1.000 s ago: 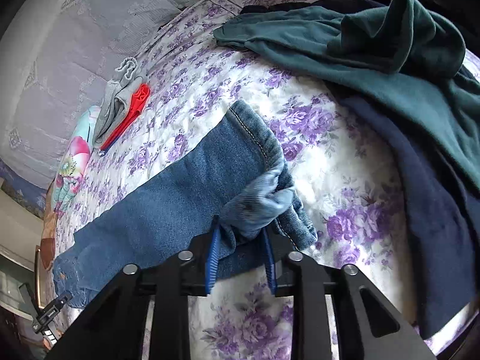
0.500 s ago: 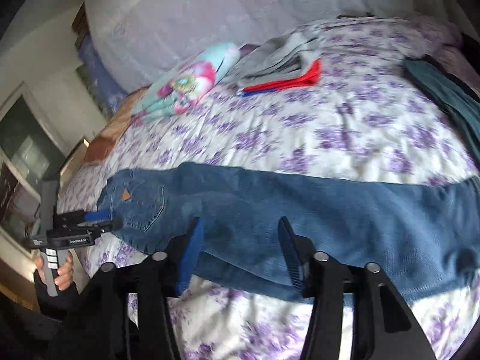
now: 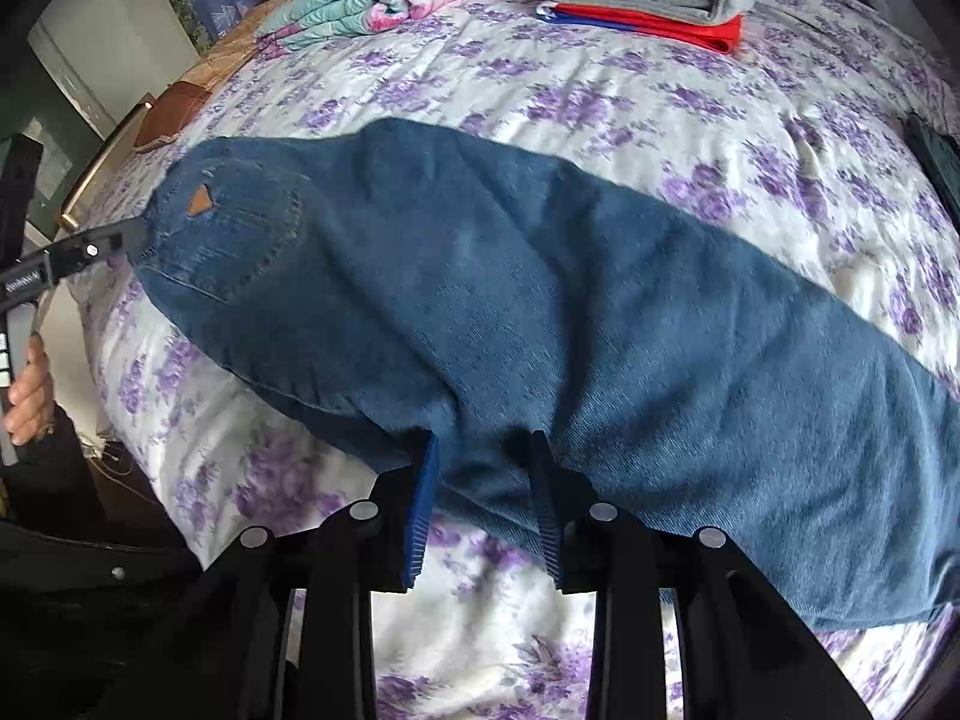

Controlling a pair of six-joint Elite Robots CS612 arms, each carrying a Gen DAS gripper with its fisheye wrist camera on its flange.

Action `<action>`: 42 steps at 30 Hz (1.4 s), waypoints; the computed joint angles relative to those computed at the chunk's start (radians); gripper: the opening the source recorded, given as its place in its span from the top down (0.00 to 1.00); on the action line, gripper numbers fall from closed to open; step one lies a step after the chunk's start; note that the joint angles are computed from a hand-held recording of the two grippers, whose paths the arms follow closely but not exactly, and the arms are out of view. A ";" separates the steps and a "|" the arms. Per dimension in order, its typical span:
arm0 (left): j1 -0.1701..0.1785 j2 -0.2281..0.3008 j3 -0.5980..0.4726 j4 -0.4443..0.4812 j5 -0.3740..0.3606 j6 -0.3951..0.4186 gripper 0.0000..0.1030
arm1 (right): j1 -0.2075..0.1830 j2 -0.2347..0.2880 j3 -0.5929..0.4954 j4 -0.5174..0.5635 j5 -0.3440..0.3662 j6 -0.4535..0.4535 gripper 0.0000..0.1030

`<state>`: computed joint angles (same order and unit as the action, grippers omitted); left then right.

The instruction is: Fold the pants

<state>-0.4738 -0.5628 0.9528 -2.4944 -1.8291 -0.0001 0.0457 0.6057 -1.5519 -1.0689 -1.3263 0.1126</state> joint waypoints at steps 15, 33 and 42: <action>-0.001 0.025 -0.028 0.103 0.069 0.107 0.44 | -0.018 -0.240 0.520 -0.152 0.189 -0.415 0.51; 0.006 0.035 -0.052 0.126 0.037 0.085 0.48 | -0.040 -0.325 0.743 0.005 0.467 -0.639 0.53; 0.004 0.029 -0.034 0.097 0.044 0.087 0.47 | -0.029 -0.236 0.587 -0.190 0.320 -0.371 0.93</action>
<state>-0.4697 -0.5337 0.9192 -2.3979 -1.7852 0.0872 0.0166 0.3695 -0.9653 -1.2590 -1.0067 -0.2583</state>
